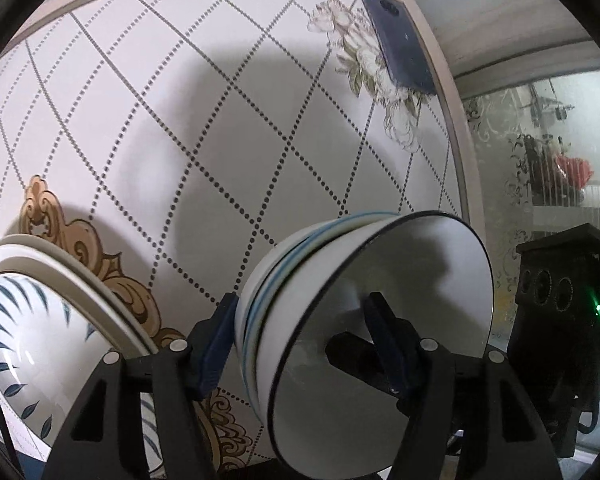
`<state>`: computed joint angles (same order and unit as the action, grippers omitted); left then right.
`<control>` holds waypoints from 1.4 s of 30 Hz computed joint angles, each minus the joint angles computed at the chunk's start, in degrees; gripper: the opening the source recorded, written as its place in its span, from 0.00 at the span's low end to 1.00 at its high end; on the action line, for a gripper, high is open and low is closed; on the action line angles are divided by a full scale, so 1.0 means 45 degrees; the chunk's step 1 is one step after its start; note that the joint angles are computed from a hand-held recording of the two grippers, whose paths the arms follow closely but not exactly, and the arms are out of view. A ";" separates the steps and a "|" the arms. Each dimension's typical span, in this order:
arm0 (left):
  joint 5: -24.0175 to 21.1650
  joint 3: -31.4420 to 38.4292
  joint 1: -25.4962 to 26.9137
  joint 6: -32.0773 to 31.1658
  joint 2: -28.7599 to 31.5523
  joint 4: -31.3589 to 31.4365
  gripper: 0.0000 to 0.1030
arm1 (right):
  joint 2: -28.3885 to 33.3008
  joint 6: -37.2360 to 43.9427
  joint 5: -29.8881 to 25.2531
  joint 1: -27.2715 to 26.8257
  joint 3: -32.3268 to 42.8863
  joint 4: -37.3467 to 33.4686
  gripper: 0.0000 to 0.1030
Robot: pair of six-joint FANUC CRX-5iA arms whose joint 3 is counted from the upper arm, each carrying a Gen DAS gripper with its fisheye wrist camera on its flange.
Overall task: Organize plates and bowls
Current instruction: 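Grasp the nested bowl stack with both tools and lift it, then lower the bowl stack onto the plate stack and open both tools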
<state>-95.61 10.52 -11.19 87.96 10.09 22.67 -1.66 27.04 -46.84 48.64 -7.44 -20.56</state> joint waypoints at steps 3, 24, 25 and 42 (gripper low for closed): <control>0.0123 -0.0007 0.0174 0.0035 -0.0198 0.0029 0.60 | 0.0166 0.0153 -0.0219 0.0027 0.0410 0.0241 0.63; -0.0069 -0.1050 0.4044 0.0886 -0.2577 -0.0346 0.60 | 0.3924 0.4595 -0.2770 -0.0142 0.6250 -0.1935 0.63; -0.0091 -0.1166 0.4256 0.0887 -0.2697 -0.0390 0.60 | 0.4190 0.4791 -0.2928 -0.0131 0.6591 -0.2087 0.63; 0.0133 -0.3194 0.6080 0.0488 -0.3775 -0.0807 0.60 | 0.6803 0.5747 -0.4124 0.0489 0.9308 -0.3034 0.63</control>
